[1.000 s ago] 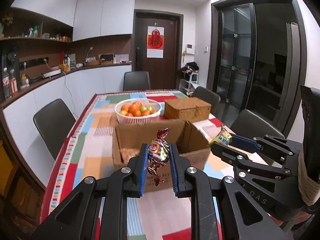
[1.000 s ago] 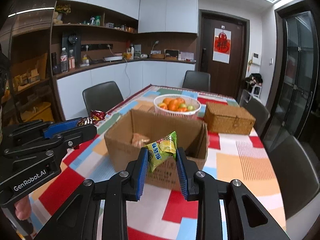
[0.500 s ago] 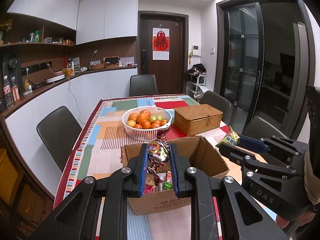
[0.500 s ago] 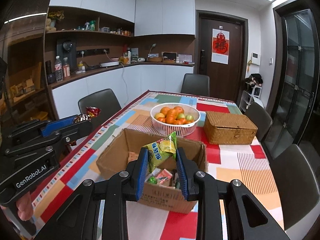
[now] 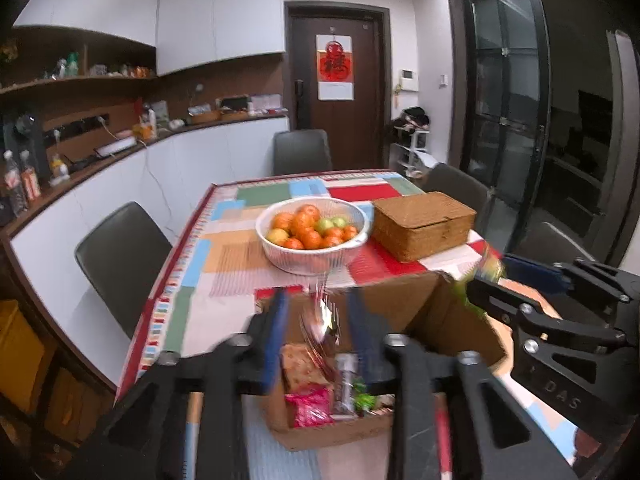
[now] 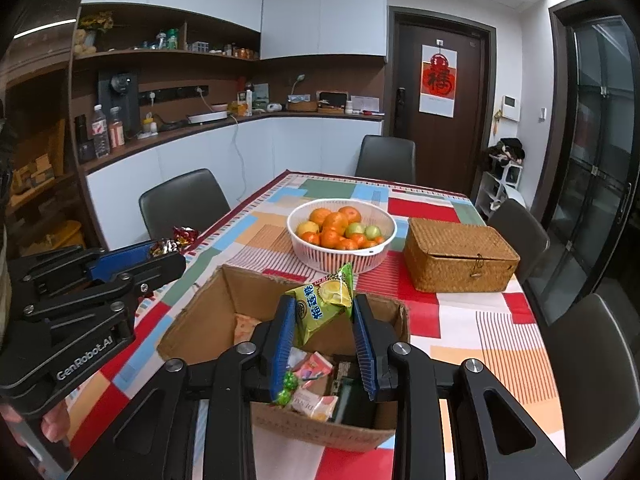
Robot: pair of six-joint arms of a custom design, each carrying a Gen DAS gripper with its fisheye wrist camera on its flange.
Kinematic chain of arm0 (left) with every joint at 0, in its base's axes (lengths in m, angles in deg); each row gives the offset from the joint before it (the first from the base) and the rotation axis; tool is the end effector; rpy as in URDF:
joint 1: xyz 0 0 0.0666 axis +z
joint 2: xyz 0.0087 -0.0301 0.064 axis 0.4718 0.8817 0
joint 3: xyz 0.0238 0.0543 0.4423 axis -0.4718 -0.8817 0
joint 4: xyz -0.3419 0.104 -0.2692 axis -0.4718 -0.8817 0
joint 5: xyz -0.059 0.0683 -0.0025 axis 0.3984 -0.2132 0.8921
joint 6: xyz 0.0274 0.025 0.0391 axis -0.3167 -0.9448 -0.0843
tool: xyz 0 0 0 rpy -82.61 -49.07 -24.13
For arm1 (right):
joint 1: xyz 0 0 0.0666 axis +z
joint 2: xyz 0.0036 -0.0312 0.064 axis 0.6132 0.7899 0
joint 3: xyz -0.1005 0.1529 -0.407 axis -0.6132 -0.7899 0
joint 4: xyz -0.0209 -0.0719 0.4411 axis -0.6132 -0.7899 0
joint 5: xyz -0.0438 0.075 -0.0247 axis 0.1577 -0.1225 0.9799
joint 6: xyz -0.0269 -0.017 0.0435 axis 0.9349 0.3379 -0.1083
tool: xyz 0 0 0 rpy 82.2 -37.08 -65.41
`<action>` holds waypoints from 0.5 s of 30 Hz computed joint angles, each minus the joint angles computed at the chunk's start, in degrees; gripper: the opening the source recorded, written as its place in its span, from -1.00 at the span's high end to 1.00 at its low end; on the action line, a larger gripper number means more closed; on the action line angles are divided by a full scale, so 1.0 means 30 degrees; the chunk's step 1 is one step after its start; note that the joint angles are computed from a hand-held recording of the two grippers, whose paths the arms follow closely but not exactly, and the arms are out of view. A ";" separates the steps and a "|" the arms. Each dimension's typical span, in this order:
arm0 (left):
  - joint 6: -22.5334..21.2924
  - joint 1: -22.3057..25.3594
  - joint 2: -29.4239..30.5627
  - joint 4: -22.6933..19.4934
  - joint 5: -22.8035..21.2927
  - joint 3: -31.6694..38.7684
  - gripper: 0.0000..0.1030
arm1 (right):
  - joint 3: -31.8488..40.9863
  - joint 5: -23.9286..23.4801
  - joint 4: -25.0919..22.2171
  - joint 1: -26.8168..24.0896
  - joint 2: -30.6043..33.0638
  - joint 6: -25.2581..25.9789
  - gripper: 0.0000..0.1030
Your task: Organize snacks
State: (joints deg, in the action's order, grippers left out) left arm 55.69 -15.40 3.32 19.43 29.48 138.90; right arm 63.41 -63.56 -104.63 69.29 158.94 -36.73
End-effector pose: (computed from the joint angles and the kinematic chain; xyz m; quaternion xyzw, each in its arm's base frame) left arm 0.4107 -0.3537 0.4430 -0.1218 0.8597 0.0929 0.4872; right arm 0.4816 0.2988 0.4451 -0.3073 0.8164 0.1539 0.4641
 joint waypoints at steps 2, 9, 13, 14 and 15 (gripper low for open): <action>0.0185 -0.0024 0.0015 -0.0182 -0.0392 -0.0030 0.15 | 0.0081 0.0363 -0.0023 -0.0041 0.0187 -0.0103 0.03; 0.1348 -0.0546 -0.0236 -0.0884 -0.0875 -0.0285 0.00 | -0.0318 0.0576 0.0093 -0.0159 0.0006 -0.0132 -0.04; 0.2468 -0.1131 -0.0612 -0.1587 -0.1465 -0.0535 -0.11 | -0.1058 0.0743 0.0366 -0.0127 -0.0728 -0.0356 -0.21; 0.2691 -0.1331 -0.0691 -0.1747 -0.1645 -0.0580 -0.17 | -0.1201 0.0780 0.0441 -0.0121 -0.0900 -0.0382 -0.22; 0.3066 -0.1645 -0.0793 -0.2042 -0.1889 -0.0629 -0.23 | -0.1471 0.0881 0.0574 -0.0111 -0.1183 -0.0424 -0.24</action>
